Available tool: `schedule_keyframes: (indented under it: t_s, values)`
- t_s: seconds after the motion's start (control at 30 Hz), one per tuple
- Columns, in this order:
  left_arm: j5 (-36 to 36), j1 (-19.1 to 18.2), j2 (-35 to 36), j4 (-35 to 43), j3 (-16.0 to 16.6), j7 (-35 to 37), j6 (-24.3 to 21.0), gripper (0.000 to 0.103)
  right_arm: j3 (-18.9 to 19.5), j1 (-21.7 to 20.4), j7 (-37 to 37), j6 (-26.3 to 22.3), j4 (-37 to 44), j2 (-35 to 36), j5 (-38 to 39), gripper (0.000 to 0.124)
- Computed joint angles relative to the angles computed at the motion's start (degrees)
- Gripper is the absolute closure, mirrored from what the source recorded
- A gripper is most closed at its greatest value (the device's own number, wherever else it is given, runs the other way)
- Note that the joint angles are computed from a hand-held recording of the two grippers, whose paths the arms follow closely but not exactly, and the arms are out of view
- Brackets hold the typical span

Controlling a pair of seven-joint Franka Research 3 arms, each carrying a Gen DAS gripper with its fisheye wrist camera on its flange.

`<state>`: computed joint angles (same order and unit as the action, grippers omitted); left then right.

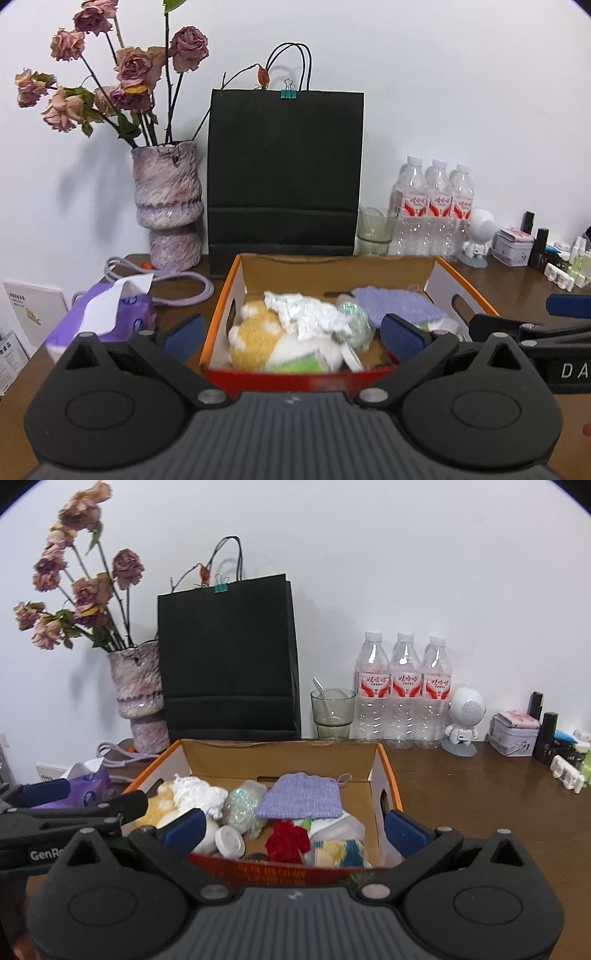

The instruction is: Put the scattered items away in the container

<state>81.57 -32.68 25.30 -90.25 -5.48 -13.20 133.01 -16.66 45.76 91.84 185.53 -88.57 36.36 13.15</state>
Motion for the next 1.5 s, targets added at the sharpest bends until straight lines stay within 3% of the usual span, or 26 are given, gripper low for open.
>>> schedule_keyframes:
  t_s: [0.1, 0.23, 0.33, 0.43, 0.5, 0.73, 0.93, 1.07, 1.5]
  values:
    - [1.4, -0.7, -2.0, -3.3, -0.5, -2.1, -0.5, 0.0, -0.5, 1.6, -0.9, 2.9, -5.4, -2.9, 0.5, 0.021]
    - [4.5, -1.8, -3.6, -7.4, -1.7, -6.4, -3.3, 0.0, 4.4, -1.0, -4.1, 6.8, -11.7, -6.3, 2.5, 0.021]
    - [4.7, -2.3, -3.6, -8.8, -2.9, -7.4, -5.8, 0.0, 4.7, -0.3, -6.4, 9.6, -15.0, -7.0, 4.9, 0.021]
    - [5.6, -2.9, -2.9, -9.0, -3.4, -8.2, -8.2, 0.0, 7.4, -1.8, -7.5, 13.4, -17.3, -6.9, 6.9, 0.021]
    - [5.8, -3.0, -2.4, -8.8, -3.5, -8.6, -8.8, 0.0, 6.2, -0.2, -9.5, 13.0, -17.4, -6.7, 9.6, 0.021]
    - [6.5, -1.8, -2.3, -10.1, -3.5, -12.3, -6.3, 0.0, 11.5, -4.4, -13.0, 12.3, -16.1, -5.6, 12.4, 0.021]
    - [5.3, -2.2, -1.8, -9.8, -3.5, -11.8, -7.6, 0.0, 8.8, -1.1, -18.2, 11.2, -14.7, -4.4, 17.5, 0.021]
    - [5.1, -2.2, -1.9, -9.9, -3.4, -12.0, -7.3, 0.0, 11.2, -3.1, -19.6, 11.3, -14.5, -4.5, 18.2, 0.021]
    - [5.1, -2.2, -1.9, -9.9, -3.3, -12.2, -7.1, 0.0, 11.9, -3.4, -21.8, 11.3, -14.2, -4.4, 20.1, 0.021]
